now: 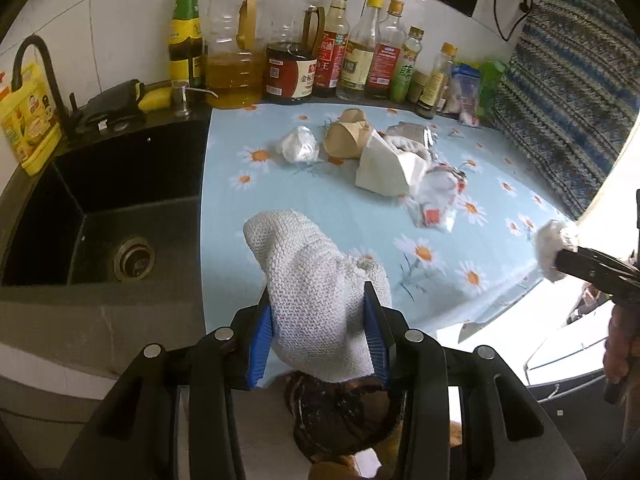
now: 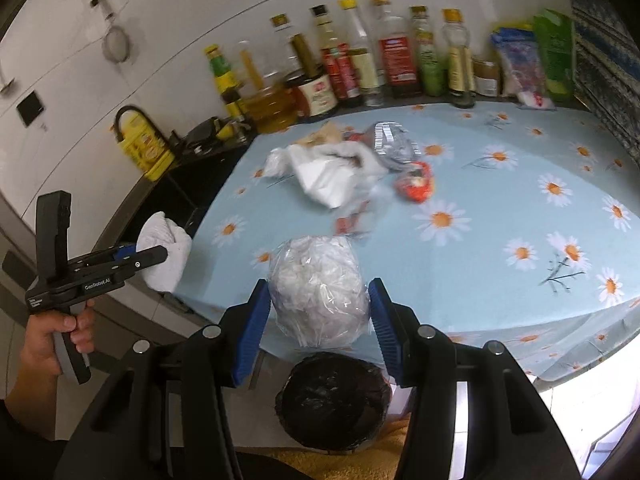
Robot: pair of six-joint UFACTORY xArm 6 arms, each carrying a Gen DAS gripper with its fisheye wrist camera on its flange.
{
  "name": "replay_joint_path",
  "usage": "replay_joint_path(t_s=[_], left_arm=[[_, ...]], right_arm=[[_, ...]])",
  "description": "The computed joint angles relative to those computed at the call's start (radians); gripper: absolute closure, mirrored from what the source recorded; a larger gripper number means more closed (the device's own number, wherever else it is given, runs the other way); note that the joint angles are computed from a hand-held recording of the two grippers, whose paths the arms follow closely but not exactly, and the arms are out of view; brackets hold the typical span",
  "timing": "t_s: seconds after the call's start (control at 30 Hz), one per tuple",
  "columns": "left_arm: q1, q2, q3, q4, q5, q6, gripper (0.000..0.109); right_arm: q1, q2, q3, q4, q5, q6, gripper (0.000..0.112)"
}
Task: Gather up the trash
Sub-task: 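Carry both held items down over the black trash bin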
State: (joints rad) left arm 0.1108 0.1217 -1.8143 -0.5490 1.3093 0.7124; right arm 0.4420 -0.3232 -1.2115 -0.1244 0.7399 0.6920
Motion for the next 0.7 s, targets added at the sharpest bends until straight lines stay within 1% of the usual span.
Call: replay_joint_path(t_s=[0.33, 0.5, 0.6, 0.7], left_arm=[[0.057, -0.12, 0.182, -0.037, 0.067, 0.081, 0.069], [0.055, -0.163, 0.255, -0.025, 0.105, 0.117, 0.069], [0.048, -0.181, 0.29, -0.01, 0.116, 0.13, 0.069], [0.041, -0.182, 0.308, 0.002, 0.13, 0.132, 0.069]], right_arm=[[0.092, 0.025, 0.02, 0.021, 0.005, 0.035, 0.061], [0.12, 0.033, 0.053, 0.047, -0.023, 0.055, 0.061], [0.133, 0.043, 0.079, 0.059, -0.018, 0.064, 0.061], [0.133, 0.044, 0.129, 0.129, -0.036, 0.058, 0.061]])
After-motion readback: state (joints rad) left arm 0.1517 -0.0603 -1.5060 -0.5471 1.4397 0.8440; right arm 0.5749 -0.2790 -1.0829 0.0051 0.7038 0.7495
